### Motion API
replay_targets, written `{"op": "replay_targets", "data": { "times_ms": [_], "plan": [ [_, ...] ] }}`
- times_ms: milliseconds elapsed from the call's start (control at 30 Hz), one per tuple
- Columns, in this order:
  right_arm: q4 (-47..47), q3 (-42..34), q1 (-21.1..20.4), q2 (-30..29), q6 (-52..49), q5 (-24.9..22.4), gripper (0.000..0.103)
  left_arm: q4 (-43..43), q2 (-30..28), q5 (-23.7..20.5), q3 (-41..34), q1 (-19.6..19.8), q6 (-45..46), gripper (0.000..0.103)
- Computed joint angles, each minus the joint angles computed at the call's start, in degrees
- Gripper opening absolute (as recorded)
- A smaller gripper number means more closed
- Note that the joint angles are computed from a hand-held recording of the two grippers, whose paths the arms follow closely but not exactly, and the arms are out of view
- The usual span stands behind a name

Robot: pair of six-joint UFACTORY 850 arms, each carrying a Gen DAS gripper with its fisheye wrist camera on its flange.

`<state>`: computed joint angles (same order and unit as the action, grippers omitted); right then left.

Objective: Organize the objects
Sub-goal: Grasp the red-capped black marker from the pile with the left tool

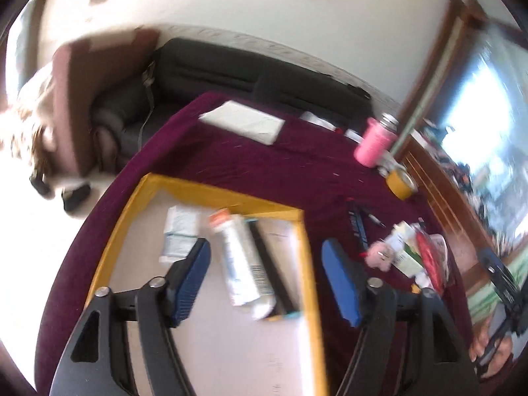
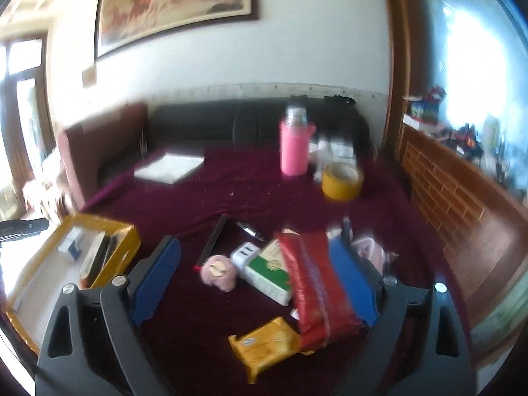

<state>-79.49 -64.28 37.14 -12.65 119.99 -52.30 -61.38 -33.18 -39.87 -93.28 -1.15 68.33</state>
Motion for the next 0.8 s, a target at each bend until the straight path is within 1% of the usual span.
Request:
{"op": "replay_targets", "data": {
  "times_ms": [33, 67, 100, 133, 200, 267, 300, 333, 400, 433, 533, 600, 633, 667, 700, 733, 767, 800],
  "plan": [
    [2.32, 0.89, -1.18, 0.36, 0.92, 0.97, 0.092, 0.46, 1.79, 0.89, 1.64, -1.74, 1.05, 0.081],
    [2.78, 3.17, -2.97, 1.75, 4.24, 4.33, 0.092, 1.09, 2.58, 1.6, 2.23, -3.09, 0.79, 0.083],
    [1.09, 5.02, -3.88, 2.86, 7.89, 6.71, 0.092, 2.11, 3.14, 2.3, 2.66, -4.46, -0.01, 0.083],
    [-1.21, 7.18, -5.21, 4.05, 12.97, 9.32, 0.092, 5.13, 2.98, 2.72, 1.95, -6.5, -3.19, 0.083],
    [-5.42, 10.32, -7.77, 5.33, 21.75, 12.38, 0.092, 8.93, 1.73, 2.5, -0.11, -9.31, -8.18, 0.083],
    [-8.97, 11.62, -10.07, 5.16, 27.33, 13.48, 0.092, 13.33, -0.92, 3.0, -3.7, -12.43, -13.97, 0.083],
    [-9.2, 12.18, -10.35, 5.62, 27.97, 13.34, 0.092, 16.16, -2.43, 3.33, -5.69, -13.76, -17.11, 0.083],
    [-9.61, 12.35, -10.59, 5.78, 28.84, 13.42, 0.092, 20.78, -4.93, 4.18, -8.7, -15.52, -22.26, 0.083],
    [-12.79, 13.03, -12.46, 5.83, 32.0, 15.53, 0.092, 27.46, -8.38, 5.85, -12.54, -17.78, -28.97, 0.082],
    [-14.14, 13.57, -12.84, 6.25, 33.37, 16.02, 0.092, 33.29, -11.12, 6.43, -15.78, -19.22, -34.19, 0.082],
    [-21.39, 15.21, -13.91, 6.2, 39.75, 17.12, 0.092, 43.45, -17.65, 5.9, -23.2, -21.64, -43.57, 0.081],
    [-23.1, 15.96, -14.08, 6.36, 40.36, 18.09, 0.092, 47.32, -20.54, 5.87, -26.3, -22.7, -46.54, 0.076],
    [-23.18, 16.12, -14.02, 6.32, 40.18, 18.61, 0.092, 48.75, -22.48, 4.91, -28.56, -23.21, -47.18, 0.074],
    [-23.41, 16.2, -14.09, 6.35, 40.34, 19.11, 0.092, 49.79, -23.53, 4.32, -29.74, -23.61, -47.49, 0.069],
    [-24.42, 16.39, -14.23, 6.51, 41.32, 19.66, 0.092, 51.56, -24.25, 4.22, -30.37, -24.15, -47.92, 0.061],
    [-26.46, 16.66, -14.54, 6.63, 43.25, 20.34, 0.092, 54.06, -24.76, 4.86, -30.55, -24.72, -48.57, 0.056],
    [-27.65, 16.83, -14.57, 6.81, 44.33, 20.63, 0.092, 56.14, -25.16, 5.47, -30.42, -25.19, -48.77, 0.049],
    [-27.61, 16.86, -14.51, 6.78, 44.25, 20.54, 0.092, 55.83, -24.29, 7.68, -28.41, -25.3, -47.73, 0.042]
  ]
}}
